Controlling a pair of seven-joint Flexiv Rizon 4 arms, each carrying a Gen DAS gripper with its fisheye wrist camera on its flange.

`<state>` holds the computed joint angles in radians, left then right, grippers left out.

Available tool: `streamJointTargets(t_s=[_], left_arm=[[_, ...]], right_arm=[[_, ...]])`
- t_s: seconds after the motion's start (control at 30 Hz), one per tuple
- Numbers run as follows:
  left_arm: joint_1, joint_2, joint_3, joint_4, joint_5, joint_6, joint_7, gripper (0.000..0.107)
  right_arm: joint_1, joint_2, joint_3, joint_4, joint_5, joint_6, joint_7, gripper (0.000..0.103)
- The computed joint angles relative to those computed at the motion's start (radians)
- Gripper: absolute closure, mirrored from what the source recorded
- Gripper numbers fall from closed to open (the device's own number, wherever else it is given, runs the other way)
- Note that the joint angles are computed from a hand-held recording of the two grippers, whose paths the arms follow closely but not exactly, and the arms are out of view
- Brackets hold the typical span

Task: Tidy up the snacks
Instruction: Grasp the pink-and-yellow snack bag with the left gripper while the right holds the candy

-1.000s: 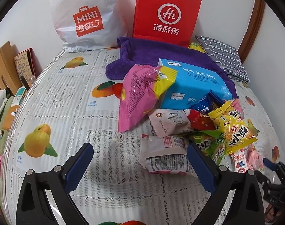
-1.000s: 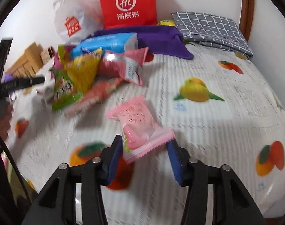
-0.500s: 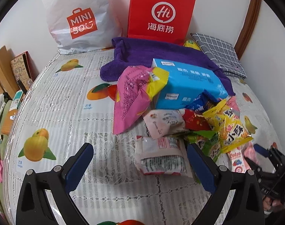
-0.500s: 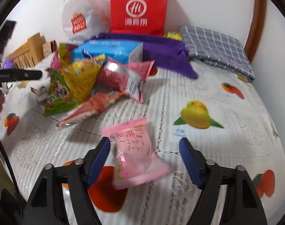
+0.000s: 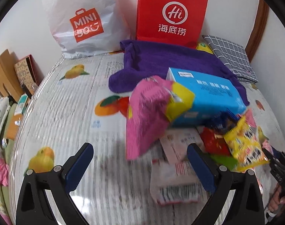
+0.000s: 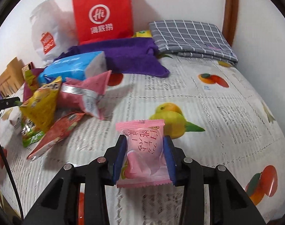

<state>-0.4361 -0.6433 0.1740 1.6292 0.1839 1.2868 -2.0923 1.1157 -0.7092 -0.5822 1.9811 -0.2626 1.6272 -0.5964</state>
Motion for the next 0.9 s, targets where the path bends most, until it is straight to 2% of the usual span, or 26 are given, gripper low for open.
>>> streamJointTargets(t_s=[0.17, 0.27, 0.37, 0.43, 0.47, 0.6, 0.9], left_arm=[[-0.015, -0.056, 0.030, -0.097, 0.029, -0.051, -0.006, 0.007], [0.008, -0.077, 0.004, -0.119, 0.018, -0.051, 0.013, 0.017], [0.040, -0.087, -0.036, -0.115, -0.012, -0.031, 0.044, 0.037], [0.075, -0.085, -0.082, -0.092, -0.054, 0.001, 0.080, 0.063], [0.086, -0.083, -0.096, -0.082, -0.073, 0.011, 0.096, 0.064], [0.061, -0.072, -0.067, -0.068, -0.087, 0.016, 0.117, 0.066], [0.072, 0.016, -0.085, 0.055, -0.132, 0.067, 0.153, 0.066]], right_arm=[[-0.020, -0.003, 0.018, -0.016, 0.007, -0.016, 0.007, 0.063], [-0.010, -0.004, 0.004, -0.016, -0.021, -0.033, 0.019, 0.063], [-0.036, 0.000, 0.027, -0.013, -0.027, -0.014, 0.025, 0.063], [-0.045, 0.001, 0.037, -0.013, -0.026, -0.007, 0.024, 0.063], [-0.045, 0.001, 0.036, -0.014, -0.026, -0.009, 0.023, 0.063], [-0.021, -0.003, 0.011, -0.009, -0.029, -0.011, 0.029, 0.063], [0.041, 0.011, -0.046, 0.017, -0.019, -0.035, 0.058, 0.066]])
